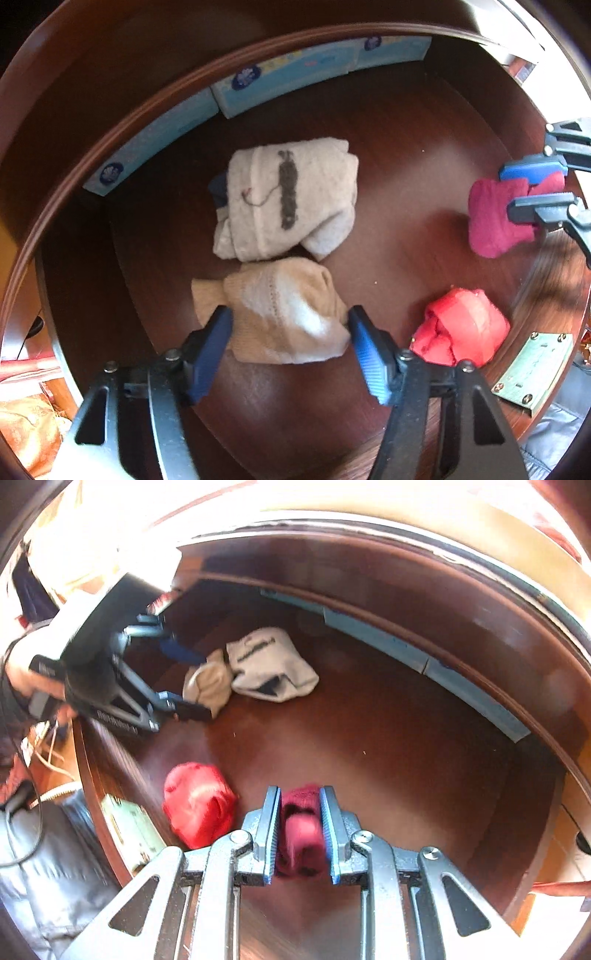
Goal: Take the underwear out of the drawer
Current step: 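Grasp the dark red sock with the right tool while the left tool grasps the beige sock, then lift the dark red sock and beige sock up out of the drawer with both tools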
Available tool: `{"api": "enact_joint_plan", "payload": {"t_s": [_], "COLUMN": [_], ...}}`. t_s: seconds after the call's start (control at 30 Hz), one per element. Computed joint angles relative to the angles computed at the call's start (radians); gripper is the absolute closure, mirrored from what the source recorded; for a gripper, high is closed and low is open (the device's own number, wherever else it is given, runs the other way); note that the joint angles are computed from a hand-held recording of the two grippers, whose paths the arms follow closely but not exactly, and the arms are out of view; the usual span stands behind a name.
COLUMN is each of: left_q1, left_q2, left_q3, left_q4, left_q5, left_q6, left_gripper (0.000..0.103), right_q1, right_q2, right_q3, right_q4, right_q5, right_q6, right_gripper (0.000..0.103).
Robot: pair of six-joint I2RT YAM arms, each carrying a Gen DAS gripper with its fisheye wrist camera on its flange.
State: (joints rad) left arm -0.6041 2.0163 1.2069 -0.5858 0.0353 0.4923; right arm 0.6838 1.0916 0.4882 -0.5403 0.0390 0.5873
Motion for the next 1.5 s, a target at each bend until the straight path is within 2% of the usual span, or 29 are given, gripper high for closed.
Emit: {"api": "enact_joint_plan", "payload": {"t_s": [0.03,0.1,0.17,0.27,0.57,0.7,0.73,0.83,0.87,1.0,1.07,1.17,1.3,1.5], "left_q1": [0.000,0.011,0.018,0.024,0.036,0.031,0.030,0.030,0.032,0.028,0.031,0.058,0.096,0.136], "left_q2": [-0.002,-0.002,-0.006,-0.001,-0.006,-0.005,-0.007,-0.019,-0.027,-0.063,-0.077,-0.101,-0.156,-0.254], "left_q3": [-0.002,-0.005,-0.017,-0.034,-0.035,-0.037,-0.037,-0.048,-0.054,-0.083,-0.092,-0.105,-0.143,-0.223], "left_q4": [0.001,-0.001,0.008,0.032,0.022,0.026,0.025,0.032,0.032,0.045,0.049,0.050,0.078,0.148], "left_q5": [0.004,0.020,0.029,0.032,0.041,0.038,0.039,0.042,0.042,0.042,0.049,0.088,0.146,0.193], "left_q6": [-0.003,0.005,0.009,0.022,0.036,0.036,0.034,0.031,0.034,0.038,0.035,0.037,0.039,0.043], "left_gripper": [0.041,0.050,0.053,0.057,0.058,0.058,0.058,0.061,0.063,0.067,0.068,0.069,0.069,0.069], "right_q1": [0.002,0.027,0.020,-0.009,-0.044,-0.095,-0.106,-0.130,-0.123,-0.090,-0.083,-0.065,-0.021,0.016], "right_q2": [-0.004,-0.027,-0.059,-0.080,0.043,0.017,0.022,0.043,0.043,0.063,0.074,0.061,0.023,-0.156], "right_q3": [-0.010,-0.024,-0.009,0.008,0.042,0.023,0.020,0.013,0.017,0.022,0.025,0.027,0.024,-0.027], "right_q4": [0.026,0.034,-0.001,-0.065,-0.111,-0.125,-0.122,-0.108,-0.112,-0.098,-0.085,-0.091,-0.097,-0.103], "right_q5": [0.000,0.013,0.024,-0.015,-0.084,-0.132,-0.142,-0.165,-0.157,-0.143,-0.153,-0.150,-0.091,-0.011], "right_q6": [0.014,0.048,0.043,0.016,-0.049,-0.075,-0.077,-0.076,-0.077,-0.087,-0.099,-0.102,-0.075,-0.013], "right_gripper": [0.079,0.079,0.079,0.079,0.078,0.077,0.074,0.048,0.048,0.048,0.063,0.069,0.071,0.071]}}
